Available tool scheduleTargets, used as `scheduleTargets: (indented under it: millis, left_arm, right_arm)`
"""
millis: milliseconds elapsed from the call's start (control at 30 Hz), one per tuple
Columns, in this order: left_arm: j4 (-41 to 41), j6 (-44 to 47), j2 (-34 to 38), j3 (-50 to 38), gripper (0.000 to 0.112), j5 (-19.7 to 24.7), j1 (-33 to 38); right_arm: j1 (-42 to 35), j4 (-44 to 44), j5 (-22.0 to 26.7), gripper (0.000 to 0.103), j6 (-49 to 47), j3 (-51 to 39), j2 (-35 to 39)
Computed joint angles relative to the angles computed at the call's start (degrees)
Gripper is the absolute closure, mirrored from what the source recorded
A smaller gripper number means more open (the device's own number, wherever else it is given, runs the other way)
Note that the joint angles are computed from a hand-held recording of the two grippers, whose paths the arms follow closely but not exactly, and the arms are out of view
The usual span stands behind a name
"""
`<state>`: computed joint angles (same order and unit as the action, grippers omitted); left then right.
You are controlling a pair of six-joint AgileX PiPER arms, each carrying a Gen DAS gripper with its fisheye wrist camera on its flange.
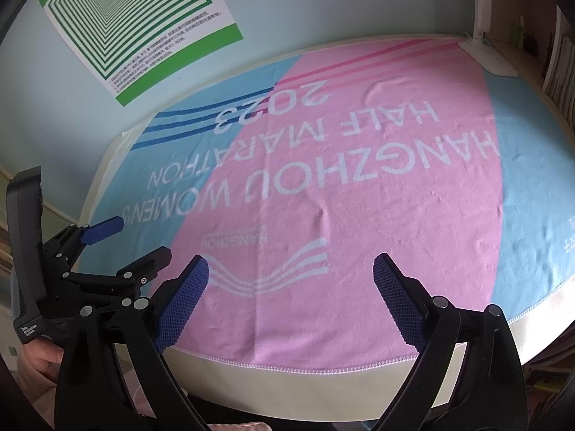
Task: Collect trash
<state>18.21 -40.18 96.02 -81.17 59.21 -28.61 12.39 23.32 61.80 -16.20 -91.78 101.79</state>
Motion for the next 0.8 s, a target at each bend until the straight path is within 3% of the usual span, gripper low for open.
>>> scheduleTargets:
  millis: [800]
  left_arm:
    - [-0.55,0.98,-0.70,1.10,0.016,-0.69,2.14]
  right_arm:
    - [2.46,-1.50,0.72,0.011,1.53,-2.67,1.94]
